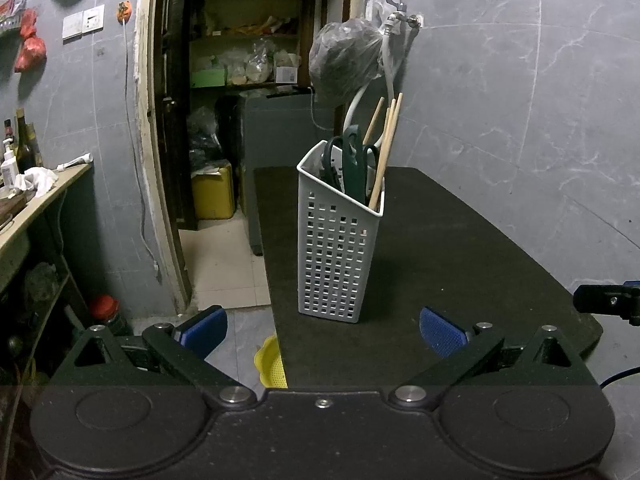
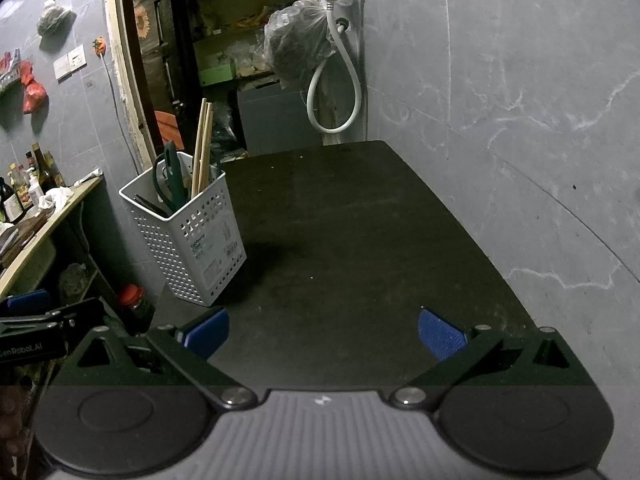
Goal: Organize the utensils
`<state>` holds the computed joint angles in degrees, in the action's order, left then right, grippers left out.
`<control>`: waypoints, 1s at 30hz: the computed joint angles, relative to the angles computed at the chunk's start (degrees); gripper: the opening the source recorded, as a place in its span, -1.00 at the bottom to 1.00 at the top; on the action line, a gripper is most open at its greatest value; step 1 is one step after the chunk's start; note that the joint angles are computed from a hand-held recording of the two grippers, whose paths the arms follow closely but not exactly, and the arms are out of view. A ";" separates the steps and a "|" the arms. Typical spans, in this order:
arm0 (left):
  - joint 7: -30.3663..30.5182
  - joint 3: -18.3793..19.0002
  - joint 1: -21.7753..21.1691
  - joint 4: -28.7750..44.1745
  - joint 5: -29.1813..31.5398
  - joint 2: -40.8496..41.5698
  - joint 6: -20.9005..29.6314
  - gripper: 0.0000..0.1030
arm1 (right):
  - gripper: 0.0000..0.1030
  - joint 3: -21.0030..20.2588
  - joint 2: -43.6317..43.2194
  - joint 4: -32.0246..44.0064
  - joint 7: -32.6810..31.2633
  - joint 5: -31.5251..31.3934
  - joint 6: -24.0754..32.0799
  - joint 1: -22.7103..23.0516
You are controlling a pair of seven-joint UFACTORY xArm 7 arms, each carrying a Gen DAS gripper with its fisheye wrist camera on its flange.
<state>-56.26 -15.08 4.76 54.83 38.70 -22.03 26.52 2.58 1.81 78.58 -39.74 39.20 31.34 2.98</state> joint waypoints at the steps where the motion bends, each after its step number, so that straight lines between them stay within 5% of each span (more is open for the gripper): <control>1: 0.13 0.07 -0.06 0.16 -0.11 0.12 0.15 0.99 | 1.00 0.01 0.00 0.00 0.00 0.00 0.00 -0.01; 30: 1.50 1.76 -0.50 0.56 -1.02 2.29 -2.11 0.99 | 1.00 0.71 1.85 1.80 2.98 -3.59 -0.08 -0.29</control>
<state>-54.76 -13.32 4.25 55.39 37.67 -19.75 24.41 3.29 3.66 80.38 -36.75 35.61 31.26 2.69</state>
